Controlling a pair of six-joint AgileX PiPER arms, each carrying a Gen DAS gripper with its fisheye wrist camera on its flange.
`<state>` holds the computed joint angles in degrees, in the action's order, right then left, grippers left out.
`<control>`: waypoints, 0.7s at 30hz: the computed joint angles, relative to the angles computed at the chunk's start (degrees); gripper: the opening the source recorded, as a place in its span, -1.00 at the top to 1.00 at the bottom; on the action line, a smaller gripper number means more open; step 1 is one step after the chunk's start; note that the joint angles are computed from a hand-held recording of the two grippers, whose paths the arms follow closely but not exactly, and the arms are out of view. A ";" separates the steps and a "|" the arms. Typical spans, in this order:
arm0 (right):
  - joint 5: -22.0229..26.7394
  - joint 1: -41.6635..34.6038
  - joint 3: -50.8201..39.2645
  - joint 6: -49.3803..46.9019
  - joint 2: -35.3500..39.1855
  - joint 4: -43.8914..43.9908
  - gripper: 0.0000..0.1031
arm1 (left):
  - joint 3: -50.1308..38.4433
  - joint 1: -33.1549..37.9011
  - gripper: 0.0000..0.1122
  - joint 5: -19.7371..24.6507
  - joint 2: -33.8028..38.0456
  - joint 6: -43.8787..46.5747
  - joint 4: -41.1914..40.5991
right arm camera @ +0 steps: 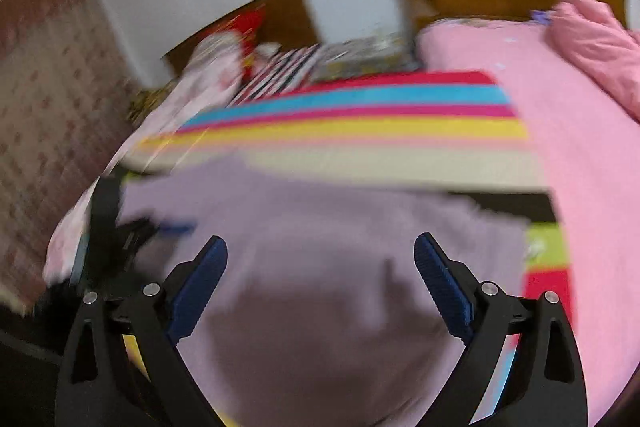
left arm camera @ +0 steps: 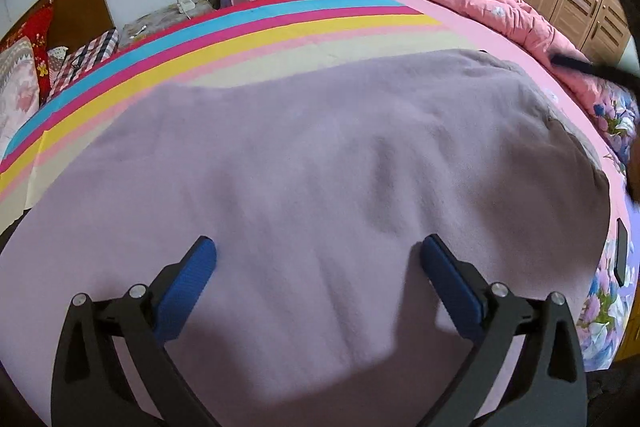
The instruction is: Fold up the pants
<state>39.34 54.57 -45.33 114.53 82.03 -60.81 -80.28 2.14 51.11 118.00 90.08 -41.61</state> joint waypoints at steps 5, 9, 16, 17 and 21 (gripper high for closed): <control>2.65 5.14 -1.61 -3.01 8.33 5.93 -0.78 | -0.56 -0.14 -0.81 0.16 -0.35 -0.80 0.32; 5.88 8.22 -1.59 -2.61 9.86 4.70 -0.78 | -0.98 -0.40 -0.81 0.23 -0.07 -1.17 0.11; 4.00 7.15 -1.65 -1.02 10.69 3.49 -0.79 | -1.13 0.09 -0.81 1.22 -0.01 -0.83 -0.31; 4.88 7.75 -3.15 -1.50 11.50 4.27 -0.79 | -1.21 0.14 -0.81 1.35 0.03 -0.81 -0.32; 4.91 6.89 -5.24 -3.77 12.91 6.19 -0.80 | -1.86 0.51 -0.81 2.33 0.36 -0.84 -0.37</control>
<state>44.25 61.47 -50.56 110.76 94.94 -54.63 -82.15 2.65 53.43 118.36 89.24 -41.98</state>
